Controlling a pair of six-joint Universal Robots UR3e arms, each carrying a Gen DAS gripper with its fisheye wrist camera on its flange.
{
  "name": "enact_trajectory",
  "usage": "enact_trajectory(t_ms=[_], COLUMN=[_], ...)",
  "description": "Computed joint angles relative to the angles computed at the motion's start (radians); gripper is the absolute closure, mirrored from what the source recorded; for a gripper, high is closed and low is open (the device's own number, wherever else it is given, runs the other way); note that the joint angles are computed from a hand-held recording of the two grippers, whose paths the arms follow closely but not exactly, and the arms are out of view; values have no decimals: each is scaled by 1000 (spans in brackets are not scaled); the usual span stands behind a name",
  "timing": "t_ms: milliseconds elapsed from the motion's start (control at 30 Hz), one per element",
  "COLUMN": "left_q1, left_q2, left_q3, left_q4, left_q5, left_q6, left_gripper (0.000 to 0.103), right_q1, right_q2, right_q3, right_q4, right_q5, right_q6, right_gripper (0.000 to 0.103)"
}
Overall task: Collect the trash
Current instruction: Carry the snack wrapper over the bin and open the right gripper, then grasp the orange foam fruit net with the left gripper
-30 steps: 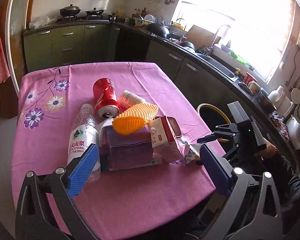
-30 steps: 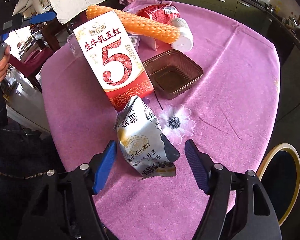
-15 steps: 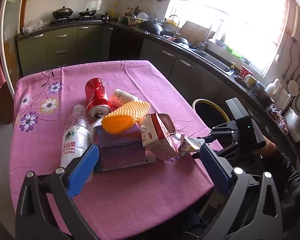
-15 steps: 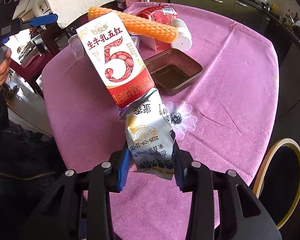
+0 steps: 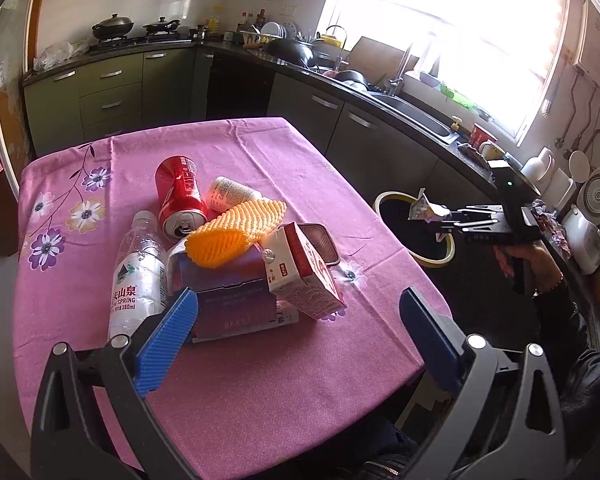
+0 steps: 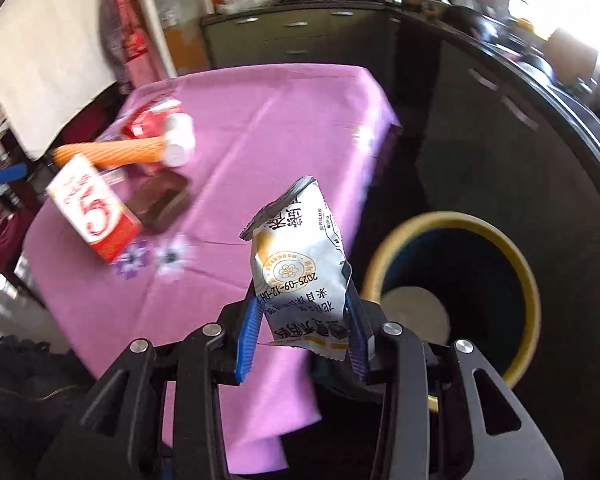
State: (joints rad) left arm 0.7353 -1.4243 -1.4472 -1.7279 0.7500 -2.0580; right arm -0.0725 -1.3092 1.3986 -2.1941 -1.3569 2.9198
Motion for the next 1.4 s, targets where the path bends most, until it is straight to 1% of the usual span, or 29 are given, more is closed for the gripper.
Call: enact_trajectory(t_ms=[67, 167, 233, 267, 300, 433, 500, 600, 667, 767, 833, 967, 1033, 1067, 1167, 1267, 1367, 1400], left_q1=[-3, -12, -22, -27, -32, -51, -56, -66, -75, -98, -118, -157, -170, -176, -190, -197, -197, -198], left_q2=[4, 6, 8, 7, 4, -15, -26, -67, -108, -208, -305, -558, -663, -700, -766, -783, -817, -832], left_q3=[-4, -6, -15, -18, -19, -14, -10, 19, 64, 193, 327, 711, 878, 934, 1022, 1025, 1069, 1092], left_q4=[-2, -4, 11, 18, 24, 44, 60, 80, 70, 32, -26, -229, -334, -374, -435, -427, -462, -475], left_q5=[0, 7, 16, 22, 27, 45, 54, 68, 67, 61, 60, 70, 71, 73, 85, 99, 103, 107], left_q6=[4, 5, -3, -9, -13, -32, -40, -62, -60, -39, -21, -40, -51, -51, -63, -89, -102, -109], left_gripper=[7, 7, 7, 7, 7, 7, 7, 7, 7, 7, 7, 7, 7, 7, 8, 13, 25, 34], right_q1=[-53, -117, -133, -128, -125, -131, -105, -82, -66, -55, -44, -26, -19, -18, -13, -8, -1, 0], right_q2=[46, 138, 193, 212, 222, 176, 148, 124, 120, 107, 105, 106, 104, 103, 114, 126, 127, 134], right_q3=[-38, -100, -132, -138, -138, -50, -8, 23, 27, 38, 40, 39, 41, 43, 29, 13, 10, 1], right_q4=[28, 45, 46, 27, 13, -52, -75, -82, -84, -87, -89, -85, -78, -75, -61, -56, -55, -55], right_q5=[-49, -89, -135, -172, -192, -151, -173, -170, -178, -172, -172, -169, -169, -168, -168, -167, -160, -158], right_q6=[41, 83, 107, 121, 129, 142, 142, 135, 135, 140, 145, 152, 154, 153, 150, 151, 152, 151], right_gripper=[65, 63, 51, 42, 41, 41, 39, 38, 38, 38, 38, 38, 38, 38, 38, 38, 38, 38])
